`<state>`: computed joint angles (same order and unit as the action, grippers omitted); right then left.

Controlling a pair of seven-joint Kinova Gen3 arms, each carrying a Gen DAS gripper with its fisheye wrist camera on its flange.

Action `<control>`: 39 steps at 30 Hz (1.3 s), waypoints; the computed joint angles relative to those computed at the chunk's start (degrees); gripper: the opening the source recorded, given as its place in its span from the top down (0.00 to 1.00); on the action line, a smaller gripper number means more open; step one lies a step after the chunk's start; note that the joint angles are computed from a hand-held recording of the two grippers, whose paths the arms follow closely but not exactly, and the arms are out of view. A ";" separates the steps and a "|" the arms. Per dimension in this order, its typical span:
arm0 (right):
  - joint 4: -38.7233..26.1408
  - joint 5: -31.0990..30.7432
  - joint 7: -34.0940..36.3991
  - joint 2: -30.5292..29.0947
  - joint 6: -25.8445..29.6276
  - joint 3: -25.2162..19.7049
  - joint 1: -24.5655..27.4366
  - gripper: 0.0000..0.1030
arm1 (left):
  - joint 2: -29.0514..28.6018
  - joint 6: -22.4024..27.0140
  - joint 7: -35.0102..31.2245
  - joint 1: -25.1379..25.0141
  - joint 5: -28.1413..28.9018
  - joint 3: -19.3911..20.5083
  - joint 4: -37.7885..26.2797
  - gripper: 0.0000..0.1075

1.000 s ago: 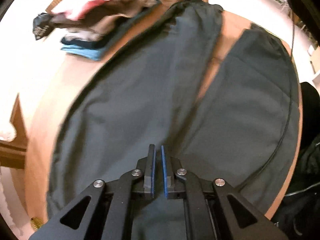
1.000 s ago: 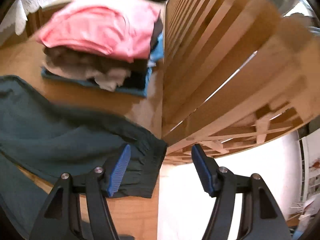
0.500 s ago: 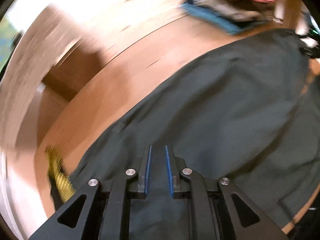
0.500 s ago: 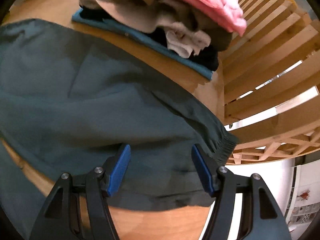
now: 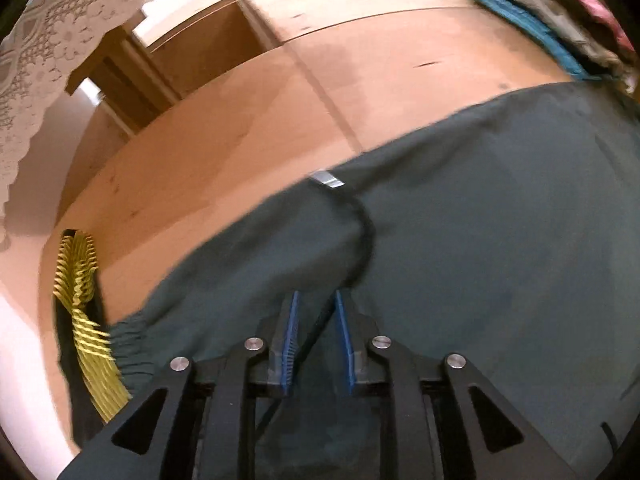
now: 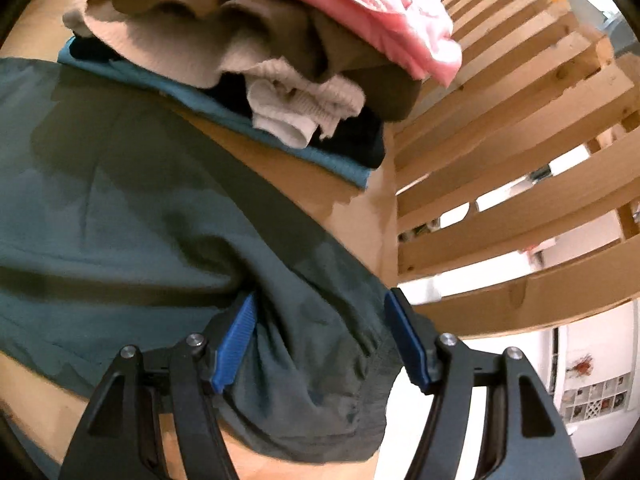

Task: Fold clothes

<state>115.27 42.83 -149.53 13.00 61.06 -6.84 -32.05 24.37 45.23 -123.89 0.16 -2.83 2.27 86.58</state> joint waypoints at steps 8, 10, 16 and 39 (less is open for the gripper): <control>-0.75 -8.58 9.79 -9.74 -2.97 -1.47 5.59 0.38 | -3.16 5.12 -9.20 -8.67 3.86 -1.12 -5.68 0.57; -1.89 -10.86 10.80 -9.54 -2.93 -1.94 6.10 0.38 | -2.30 5.91 -9.09 -8.95 3.32 -1.76 -7.78 0.57; -3.10 -12.33 12.07 -6.79 -2.83 -3.28 4.45 0.38 | 3.07 9.23 -8.83 -10.54 5.08 -1.81 -13.72 0.57; -10.99 -13.46 16.07 -2.30 3.19 -1.41 -1.28 0.38 | 4.35 -3.72 -7.71 -11.69 4.24 -1.77 -4.68 0.98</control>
<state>104.28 29.37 -133.46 10.70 64.25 -8.25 -33.33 28.71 41.51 -131.59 -11.54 1.41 0.50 81.89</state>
